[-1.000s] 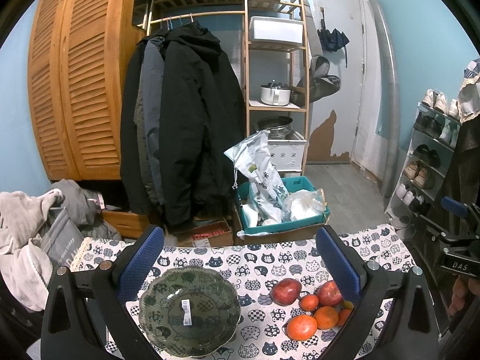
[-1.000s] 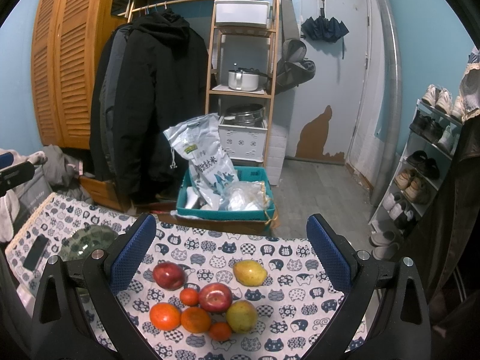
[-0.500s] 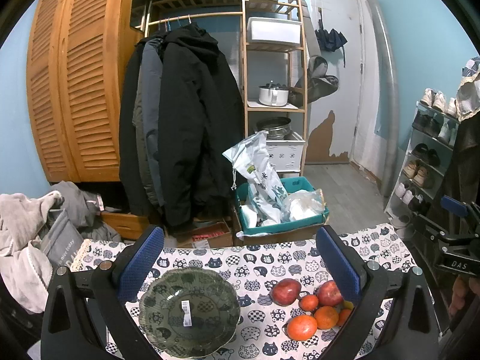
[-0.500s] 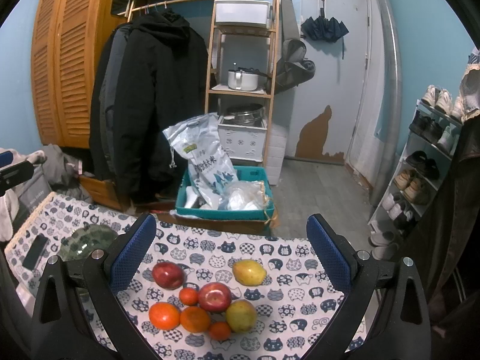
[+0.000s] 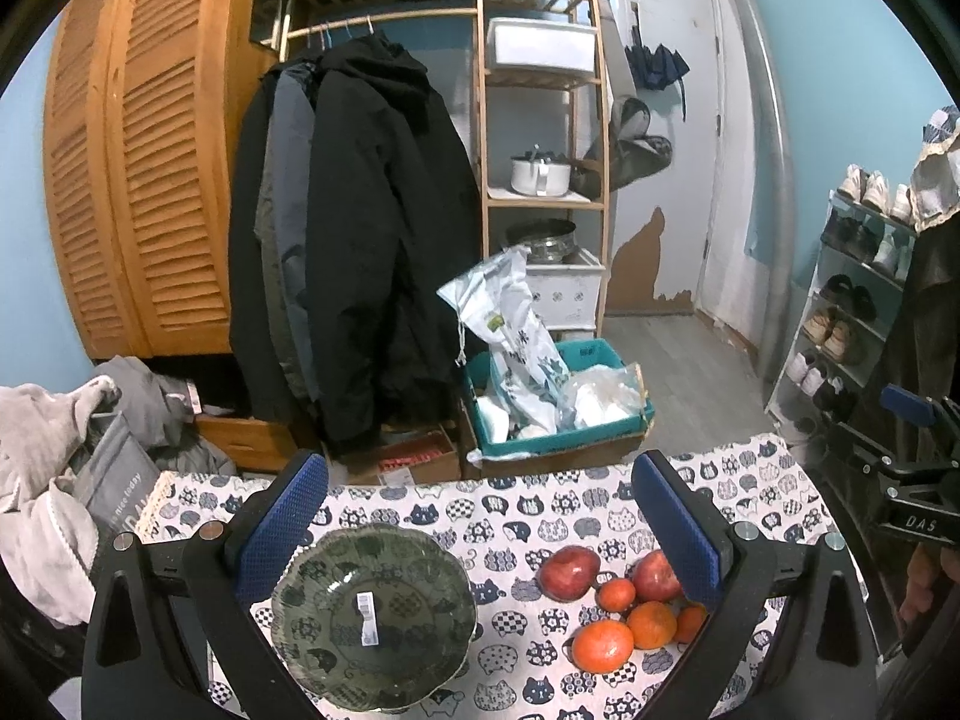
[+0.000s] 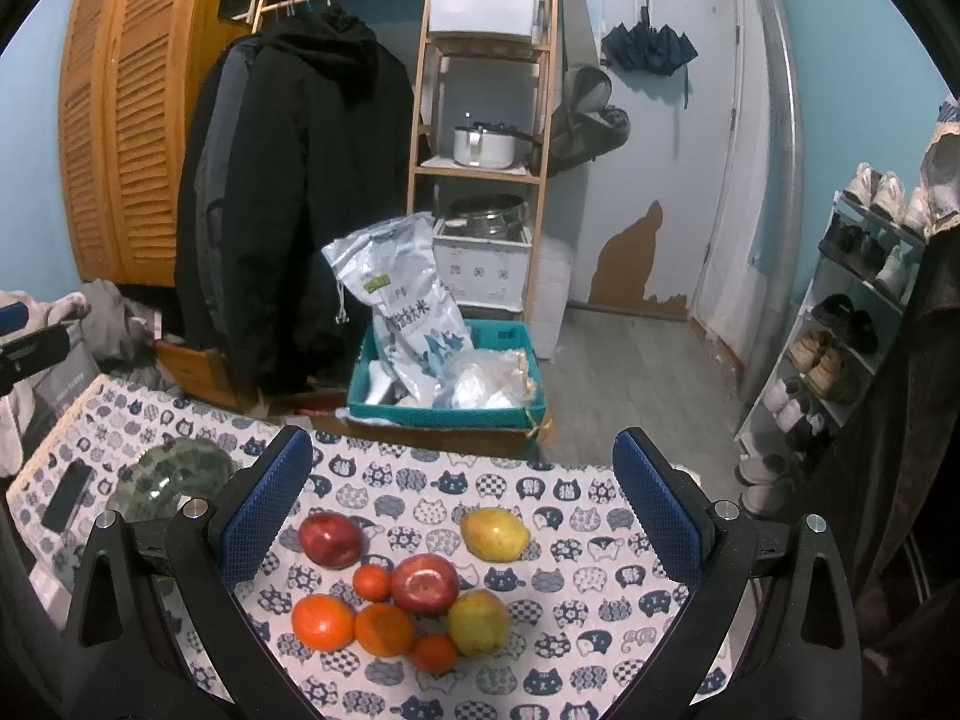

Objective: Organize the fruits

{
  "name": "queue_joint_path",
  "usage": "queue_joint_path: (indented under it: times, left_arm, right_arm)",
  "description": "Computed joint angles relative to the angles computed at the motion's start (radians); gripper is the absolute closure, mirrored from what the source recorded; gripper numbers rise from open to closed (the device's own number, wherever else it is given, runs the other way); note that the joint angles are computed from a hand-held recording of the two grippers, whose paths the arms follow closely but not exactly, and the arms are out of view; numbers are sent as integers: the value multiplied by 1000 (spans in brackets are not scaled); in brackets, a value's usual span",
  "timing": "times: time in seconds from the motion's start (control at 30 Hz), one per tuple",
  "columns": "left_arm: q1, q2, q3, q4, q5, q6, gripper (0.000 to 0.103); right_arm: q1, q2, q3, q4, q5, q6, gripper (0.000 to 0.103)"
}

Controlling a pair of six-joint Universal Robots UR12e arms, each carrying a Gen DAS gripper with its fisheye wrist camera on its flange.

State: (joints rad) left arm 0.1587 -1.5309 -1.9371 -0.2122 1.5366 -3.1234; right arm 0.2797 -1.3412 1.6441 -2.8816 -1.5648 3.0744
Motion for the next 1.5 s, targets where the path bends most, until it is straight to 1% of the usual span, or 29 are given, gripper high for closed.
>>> queue_joint_path:
  times: [0.17,0.33,0.53,0.63,0.77,0.93,1.0,1.23,1.5]
  left_arm:
    - [-7,-16,5,-41,-10,25,1]
    - [-16,-37,7,-90,-9,53,1]
    - [-25,-65,15,-161,-7,60,1]
    - [-33,-81,22,-190,4,64,1]
    - [-39,-101,31,-240,0,66,1]
    - [-51,-132,46,-314,1,74,1]
    - [-54,-144,53,-348,-8,72,1]
    - [-71,-192,77,-419,4,68,1]
    - [-77,-237,102,-493,-2,54,1]
  right_arm:
    - [-8,-1,5,38,8,-5,5]
    - [-20,7,3,111,14,6,5]
    - [-33,15,1,195,16,25,5]
    - [-37,21,-4,230,18,34,5]
    - [-38,31,-8,269,15,36,5]
    - [-39,55,-14,327,2,38,5]
    - [-42,65,-19,366,6,40,5]
    - [-52,104,-40,467,22,50,6]
    - [-53,156,-78,579,40,34,9]
